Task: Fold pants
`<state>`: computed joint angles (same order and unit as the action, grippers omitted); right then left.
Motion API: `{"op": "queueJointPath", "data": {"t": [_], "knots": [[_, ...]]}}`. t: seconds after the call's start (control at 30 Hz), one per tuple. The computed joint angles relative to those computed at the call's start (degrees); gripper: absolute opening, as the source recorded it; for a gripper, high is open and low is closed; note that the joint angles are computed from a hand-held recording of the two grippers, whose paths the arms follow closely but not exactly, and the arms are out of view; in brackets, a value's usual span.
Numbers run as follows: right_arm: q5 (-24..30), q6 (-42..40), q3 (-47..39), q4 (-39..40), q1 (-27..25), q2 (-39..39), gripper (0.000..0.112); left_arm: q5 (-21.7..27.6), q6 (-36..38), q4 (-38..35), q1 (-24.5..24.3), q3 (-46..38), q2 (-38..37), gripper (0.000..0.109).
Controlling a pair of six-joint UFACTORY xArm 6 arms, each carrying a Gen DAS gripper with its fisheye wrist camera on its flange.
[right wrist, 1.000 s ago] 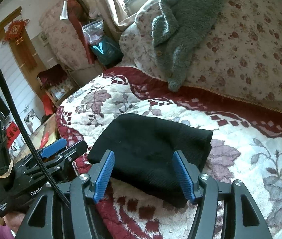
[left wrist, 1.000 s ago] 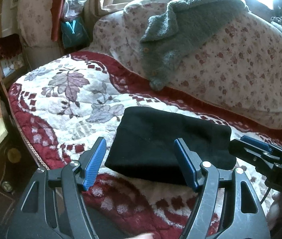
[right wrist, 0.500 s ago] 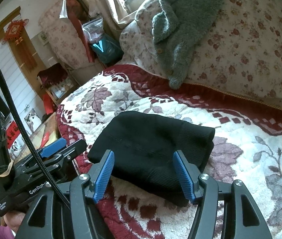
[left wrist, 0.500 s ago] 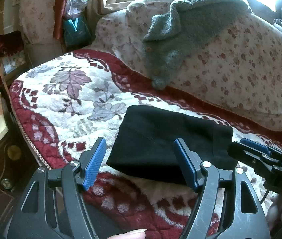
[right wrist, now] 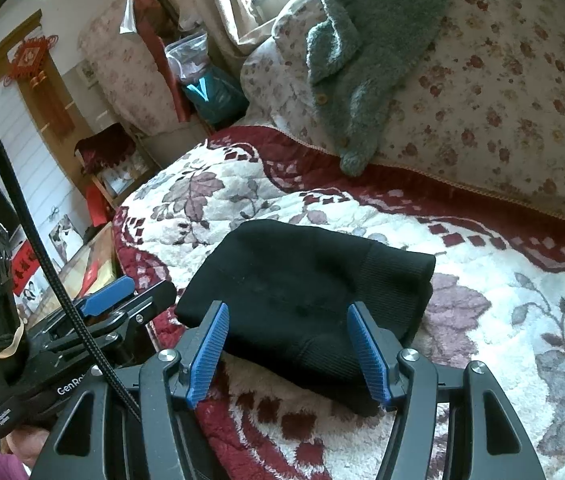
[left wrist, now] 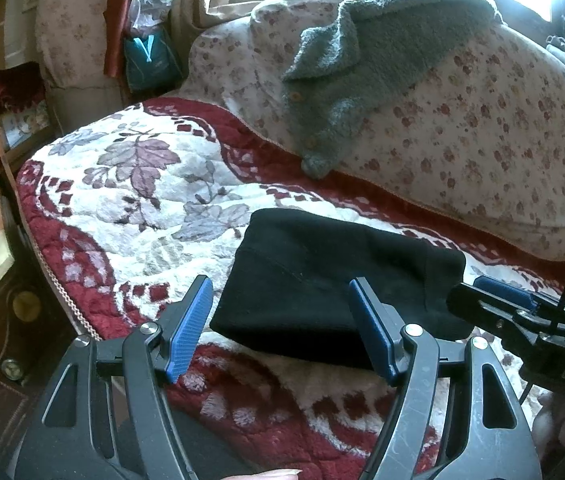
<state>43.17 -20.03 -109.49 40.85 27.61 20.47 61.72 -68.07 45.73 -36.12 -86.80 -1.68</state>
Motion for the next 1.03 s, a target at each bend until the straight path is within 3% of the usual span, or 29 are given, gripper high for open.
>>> {"op": "queueJointPath", "data": {"t": [0.9, 1.03], "knots": [[1.72, 0.09, -2.36, -0.45, -0.15, 1.6, 0.06, -1.3, 0.74, 1.17, 0.62, 0.78, 0.11, 0.071], [0.14, -1.63, 0.63, 0.67, -1.05, -0.51, 0.06, -2.26, 2.55, -0.67, 0.13, -1.98, 1.75, 0.071]]}}
